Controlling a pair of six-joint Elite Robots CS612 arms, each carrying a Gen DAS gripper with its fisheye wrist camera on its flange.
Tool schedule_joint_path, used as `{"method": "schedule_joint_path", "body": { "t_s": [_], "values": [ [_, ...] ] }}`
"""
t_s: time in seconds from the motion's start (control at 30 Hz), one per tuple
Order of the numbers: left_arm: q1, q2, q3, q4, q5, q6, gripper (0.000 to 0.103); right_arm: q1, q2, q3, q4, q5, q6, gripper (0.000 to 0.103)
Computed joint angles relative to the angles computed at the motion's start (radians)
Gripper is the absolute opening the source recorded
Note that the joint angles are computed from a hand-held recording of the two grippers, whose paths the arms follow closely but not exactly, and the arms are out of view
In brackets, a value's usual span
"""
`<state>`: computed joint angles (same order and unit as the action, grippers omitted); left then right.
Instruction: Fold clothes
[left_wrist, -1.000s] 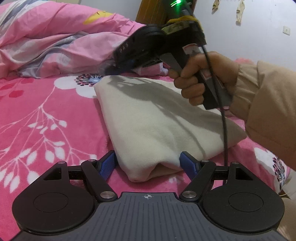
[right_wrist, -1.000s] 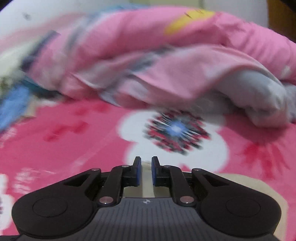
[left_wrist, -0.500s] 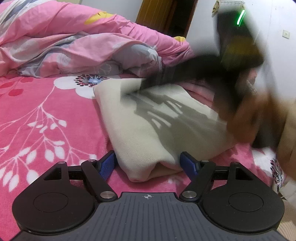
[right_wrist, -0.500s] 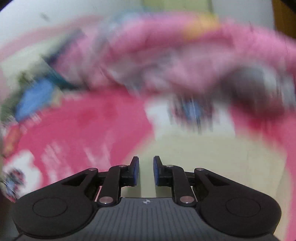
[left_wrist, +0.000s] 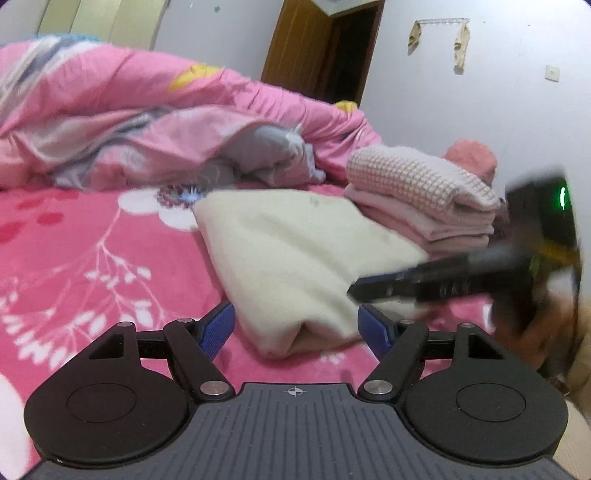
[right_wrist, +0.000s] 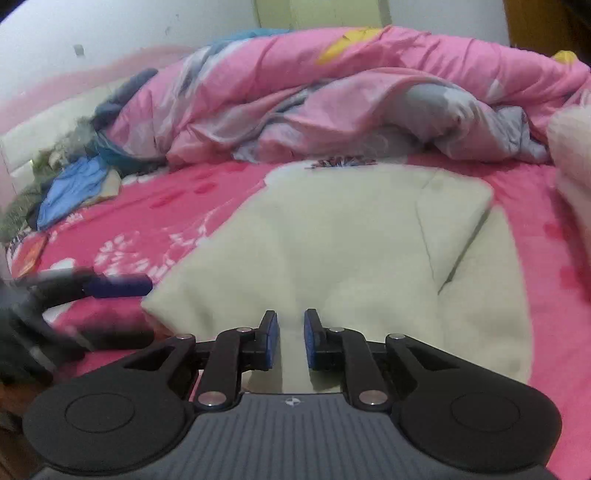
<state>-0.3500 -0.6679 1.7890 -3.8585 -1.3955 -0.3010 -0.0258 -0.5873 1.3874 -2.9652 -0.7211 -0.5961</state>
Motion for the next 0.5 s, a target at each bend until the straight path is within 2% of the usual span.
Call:
{"method": "schedule_joint_path", "body": {
  "t_s": [0.1,0.23,0.33,0.4,0.5],
  "values": [
    [-0.006,-0.002,-0.02,0.014,0.024,0.039,0.074,-0.007,-0.005,-0.007,-0.017,0.024,0.055,0.017],
    [-0.014,0.004,-0.054,0.091,0.056,0.093,0.074,-0.038,0.016,-0.006,-0.223,0.069,0.226,0.018],
    [-0.032,0.016,-0.063,0.116,0.117,0.169,0.076,-0.033,0.035,-0.03,-0.168,-0.053,0.223,0.016],
    [-0.041,0.018,-0.06,0.114,0.146,0.209,0.076,-0.038,0.041,-0.039,-0.171,-0.036,0.261,0.016],
    [-0.034,-0.002,-0.055,0.144,0.136,0.179,0.074,-0.042,0.044,-0.043,-0.236,-0.027,0.337,0.018]
  ]
}}
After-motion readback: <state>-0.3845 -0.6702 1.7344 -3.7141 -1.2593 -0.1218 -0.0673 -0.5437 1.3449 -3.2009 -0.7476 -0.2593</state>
